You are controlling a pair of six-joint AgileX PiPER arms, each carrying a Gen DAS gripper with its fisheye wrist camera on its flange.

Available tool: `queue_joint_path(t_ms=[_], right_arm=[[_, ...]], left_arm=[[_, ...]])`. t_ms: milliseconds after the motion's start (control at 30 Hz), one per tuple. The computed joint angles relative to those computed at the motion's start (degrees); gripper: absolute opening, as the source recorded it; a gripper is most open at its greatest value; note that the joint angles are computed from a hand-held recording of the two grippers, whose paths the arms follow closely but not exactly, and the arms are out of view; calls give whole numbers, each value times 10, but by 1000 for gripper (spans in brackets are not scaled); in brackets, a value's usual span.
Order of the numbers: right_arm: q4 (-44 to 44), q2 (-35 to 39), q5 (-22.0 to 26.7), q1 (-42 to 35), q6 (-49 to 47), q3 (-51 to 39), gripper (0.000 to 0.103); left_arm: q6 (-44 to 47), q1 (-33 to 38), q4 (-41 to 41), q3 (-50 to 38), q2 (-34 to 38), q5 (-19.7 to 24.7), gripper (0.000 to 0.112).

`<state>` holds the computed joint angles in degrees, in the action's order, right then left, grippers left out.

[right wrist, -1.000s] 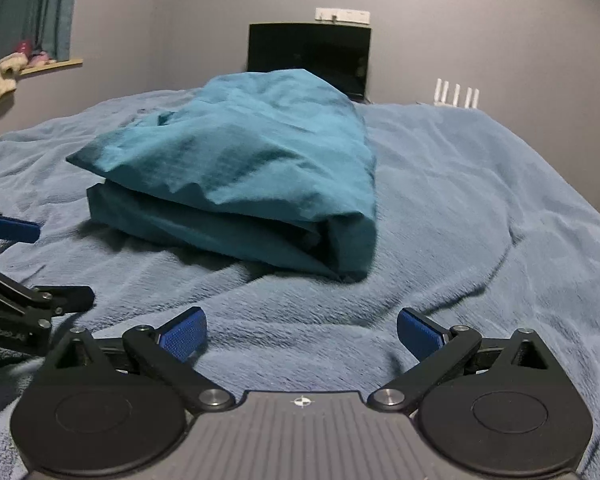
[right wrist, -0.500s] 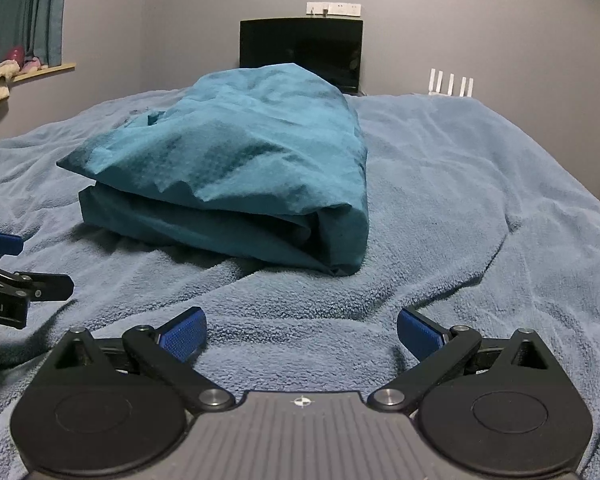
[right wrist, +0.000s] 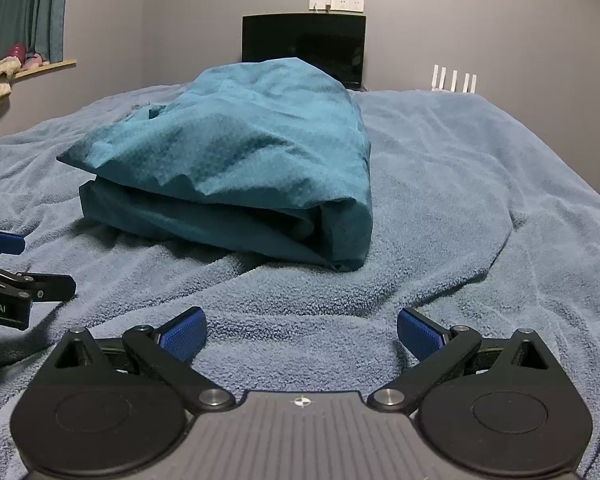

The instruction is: Fold large clothes

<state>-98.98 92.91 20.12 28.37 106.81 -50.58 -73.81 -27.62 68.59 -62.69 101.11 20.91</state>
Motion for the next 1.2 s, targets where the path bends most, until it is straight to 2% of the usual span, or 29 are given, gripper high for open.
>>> queue_joint_path(t_ms=[1200], right_arm=[[2,9,-10,-9,-6,-5,103]], left_arm=[[5,0,-7,-1,5,-1,97]])
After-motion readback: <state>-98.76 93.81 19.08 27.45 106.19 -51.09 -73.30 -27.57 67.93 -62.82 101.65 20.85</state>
